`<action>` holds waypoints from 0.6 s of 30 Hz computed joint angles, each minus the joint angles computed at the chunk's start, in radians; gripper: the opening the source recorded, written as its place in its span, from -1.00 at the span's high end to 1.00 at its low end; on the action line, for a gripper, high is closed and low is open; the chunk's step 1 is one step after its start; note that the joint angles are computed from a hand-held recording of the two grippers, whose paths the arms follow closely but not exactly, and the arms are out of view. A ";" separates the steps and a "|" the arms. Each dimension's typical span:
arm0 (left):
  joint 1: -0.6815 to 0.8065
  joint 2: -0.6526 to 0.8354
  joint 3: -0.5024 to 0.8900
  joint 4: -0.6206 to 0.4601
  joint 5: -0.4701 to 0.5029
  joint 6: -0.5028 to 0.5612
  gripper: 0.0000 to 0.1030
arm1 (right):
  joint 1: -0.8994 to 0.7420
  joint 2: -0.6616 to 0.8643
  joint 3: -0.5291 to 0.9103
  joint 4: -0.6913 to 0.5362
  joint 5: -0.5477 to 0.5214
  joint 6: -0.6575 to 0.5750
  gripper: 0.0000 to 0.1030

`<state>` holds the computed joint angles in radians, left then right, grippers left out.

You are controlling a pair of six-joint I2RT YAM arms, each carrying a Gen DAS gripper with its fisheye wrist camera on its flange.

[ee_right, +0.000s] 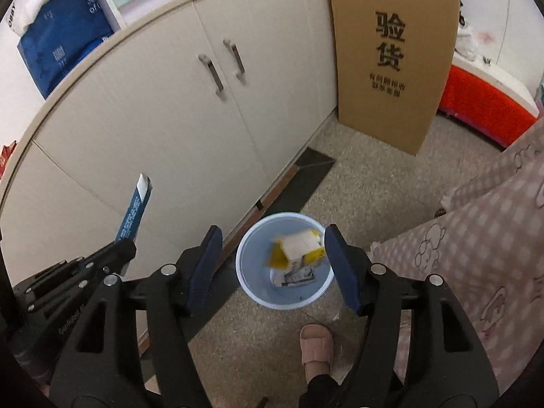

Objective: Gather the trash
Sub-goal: 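Carry both items to the wastebasket and open the right tool over it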

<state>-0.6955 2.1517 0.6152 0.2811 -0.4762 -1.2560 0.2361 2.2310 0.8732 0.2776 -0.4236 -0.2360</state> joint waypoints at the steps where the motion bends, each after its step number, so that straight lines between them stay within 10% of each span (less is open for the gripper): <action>1: 0.007 0.012 -0.001 0.015 0.009 0.006 0.91 | -0.002 0.008 -0.004 0.006 -0.002 0.000 -0.21; 18: 0.000 0.095 0.137 -0.006 0.073 0.071 0.91 | -0.102 -0.030 -0.114 0.111 0.011 -0.012 -0.29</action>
